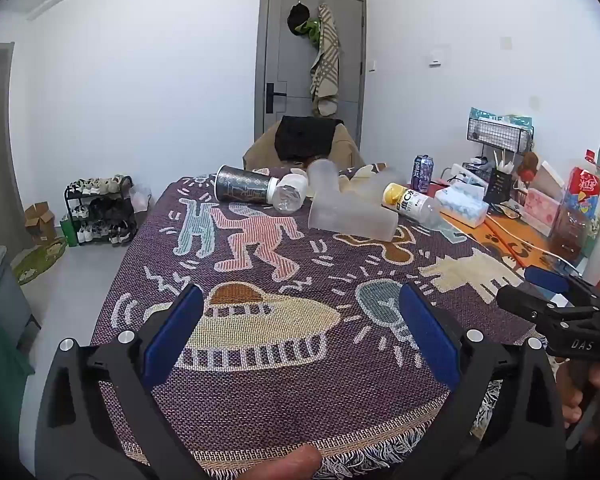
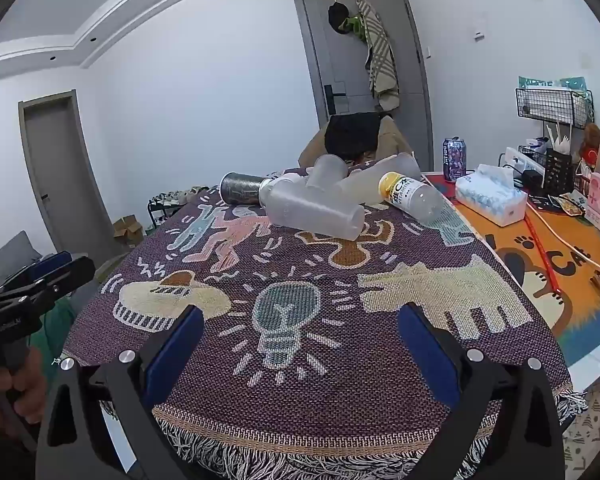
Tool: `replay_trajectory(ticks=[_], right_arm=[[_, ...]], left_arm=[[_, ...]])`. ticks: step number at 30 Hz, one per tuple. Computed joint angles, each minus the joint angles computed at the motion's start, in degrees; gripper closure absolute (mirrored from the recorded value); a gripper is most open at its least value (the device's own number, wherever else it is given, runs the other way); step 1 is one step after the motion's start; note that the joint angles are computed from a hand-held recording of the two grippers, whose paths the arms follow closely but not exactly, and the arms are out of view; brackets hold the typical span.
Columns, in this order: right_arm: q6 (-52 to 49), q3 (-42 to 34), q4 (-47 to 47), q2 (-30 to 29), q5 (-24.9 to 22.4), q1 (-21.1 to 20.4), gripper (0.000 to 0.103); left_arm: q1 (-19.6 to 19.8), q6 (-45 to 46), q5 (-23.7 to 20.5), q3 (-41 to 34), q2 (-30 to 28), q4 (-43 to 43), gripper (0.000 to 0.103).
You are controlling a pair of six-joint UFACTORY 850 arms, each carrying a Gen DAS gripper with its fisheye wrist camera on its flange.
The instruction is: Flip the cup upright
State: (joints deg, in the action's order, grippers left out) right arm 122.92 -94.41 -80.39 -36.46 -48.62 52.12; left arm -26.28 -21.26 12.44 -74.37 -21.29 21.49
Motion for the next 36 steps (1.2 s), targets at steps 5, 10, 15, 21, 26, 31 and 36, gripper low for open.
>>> replay_trajectory(ticks=[5, 10, 15, 21, 26, 31, 36], right_arm=[[-0.5, -0.2, 0.3, -0.1, -0.1, 0.0, 0.008], [-0.4, -0.1, 0.1, -0.1, -0.2, 0.0, 0.008], [0.2, 0.8, -0.6, 0.4, -0.7, 0.1, 0.008], [-0.6, 0.3, 0.0, 0.5, -1.3, 0.4, 0.008], [-0.8, 0.2, 0.0, 0.6, -1.7, 0.6, 0.008], [-1.2, 0.1, 0.1, 0.6, -1.9, 0.6, 0.008], [-1.1, 0.0, -0.1, 0.5, -1.9, 0.6, 0.008]], left_arm=[[0.0, -0.5, 0.0, 0.1, 0.1, 0.6, 0.006], [0.0, 0.3, 0.5, 0.9, 0.8, -0.4, 0.006], [-0.4, 1.5, 0.5, 0.5, -0.1, -1.8, 0.006], [-0.1, -0.1, 0.2, 0.4, 0.2, 0.0, 0.006], [-0.1, -0.1, 0.2, 0.4, 0.2, 0.1, 0.006], [-0.1, -0.7, 0.1, 0.3, 0.2, 0.6, 0.006], [-0.2, -0.1, 0.0, 0.3, 0.3, 0.0, 0.006]])
